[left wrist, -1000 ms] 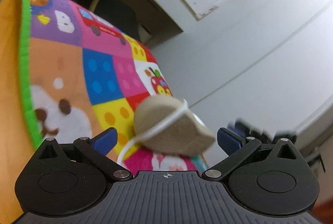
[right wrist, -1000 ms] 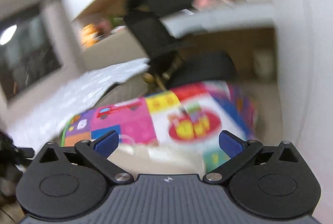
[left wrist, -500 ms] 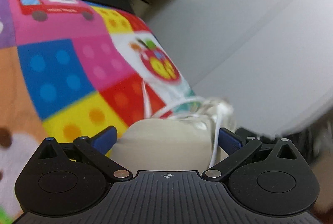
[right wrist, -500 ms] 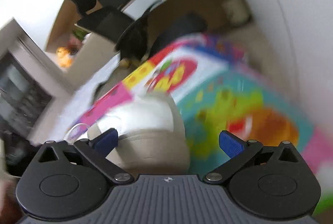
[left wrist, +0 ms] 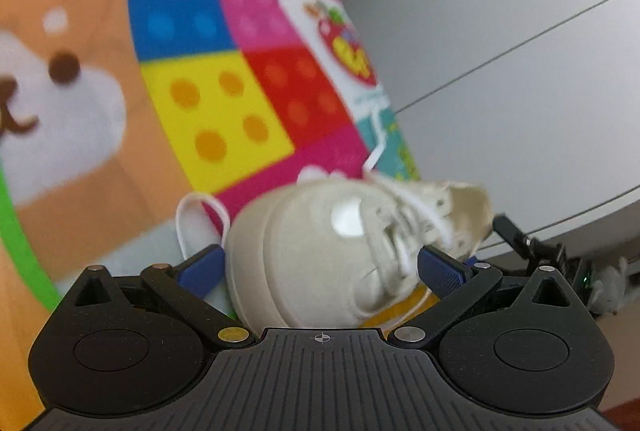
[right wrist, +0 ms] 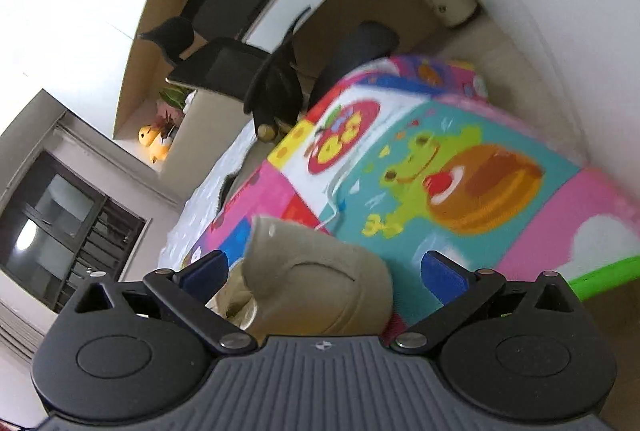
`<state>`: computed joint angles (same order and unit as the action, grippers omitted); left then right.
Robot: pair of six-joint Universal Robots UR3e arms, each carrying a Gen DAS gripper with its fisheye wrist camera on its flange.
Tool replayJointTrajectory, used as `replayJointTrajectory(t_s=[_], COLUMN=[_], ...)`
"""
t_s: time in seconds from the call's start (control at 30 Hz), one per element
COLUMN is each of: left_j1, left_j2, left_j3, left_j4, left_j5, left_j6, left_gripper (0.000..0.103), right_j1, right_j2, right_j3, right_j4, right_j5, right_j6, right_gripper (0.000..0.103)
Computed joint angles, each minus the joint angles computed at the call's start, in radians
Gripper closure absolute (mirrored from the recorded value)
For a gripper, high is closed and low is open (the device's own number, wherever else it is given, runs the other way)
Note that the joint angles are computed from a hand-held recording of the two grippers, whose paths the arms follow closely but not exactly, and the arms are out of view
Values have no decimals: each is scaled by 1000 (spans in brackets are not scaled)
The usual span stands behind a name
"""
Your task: Lace up shoes with both hands
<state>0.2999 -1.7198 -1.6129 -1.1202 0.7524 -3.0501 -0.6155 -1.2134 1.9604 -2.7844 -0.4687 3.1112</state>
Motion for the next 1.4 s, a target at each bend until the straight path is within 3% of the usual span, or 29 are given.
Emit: replayJointTrajectory(t_s=[0.13, 0.23, 0.33, 0.43, 0.53, 0.63, 0.7, 0.77, 0.8, 0.83, 0.9, 0.97, 1.03, 1.1, 1.17, 1.23, 1.4], left_j1=[-21, 18, 46, 88, 136, 205, 242, 260, 260, 259, 261, 230, 196, 171, 169, 172, 199], left_j2=[12, 30, 43, 41, 107, 186, 211, 213, 204, 194, 184, 176, 156, 118, 96, 79, 56], left_j3=[-66, -116, -102, -61, -125, -214, -243, -250, -244, -237, -229, -224, -224, -231, -253, -249, -179], left_j4=[134, 220, 274, 223, 252, 279, 276, 274, 262, 236, 155, 123, 139, 190, 270, 309, 282], left_j5=[16, -32, -29, -29, 23, 21, 1, -3, -9, -31, -88, -87, -63, -65, -101, -113, -181], left_j6=[-98, -170, -176, -169, -175, -148, -131, -127, -127, -117, -69, -65, -93, -152, -216, -267, -243], left_gripper=[0, 0, 0, 0, 0, 0, 0, 0, 0, 0, 0, 0, 0, 0, 0, 0, 0], right_j1=[92, 149, 191, 228, 223, 187, 179, 184, 190, 194, 200, 199, 219, 256, 294, 323, 384], right_j2=[43, 55, 106, 176, 211, 144, 63, -36, -72, -94, -100, -110, -129, -125, -102, -74, -44], right_j3=[-22, -83, -193, -331, -360, -273, -208, -146, -126, -116, -118, -135, -135, -137, -148, -161, -175], right_j4=[-115, -124, -132, -134, -252, -237, -120, 26, 73, 101, 115, 233, 347, 400, 420, 444, 412], right_j5=[-92, -161, -142, -102, -88, -49, -43, -78, -107, -134, -156, -121, -102, -120, -131, -113, -116], right_j6=[33, 87, 116, 147, 245, 136, -34, -246, -323, -366, -351, -410, -515, -573, -587, -597, -570], right_gripper=[0, 0, 0, 0, 0, 0, 1, 13, 23, 27, 27, 26, 17, 17, 25, 53, 54])
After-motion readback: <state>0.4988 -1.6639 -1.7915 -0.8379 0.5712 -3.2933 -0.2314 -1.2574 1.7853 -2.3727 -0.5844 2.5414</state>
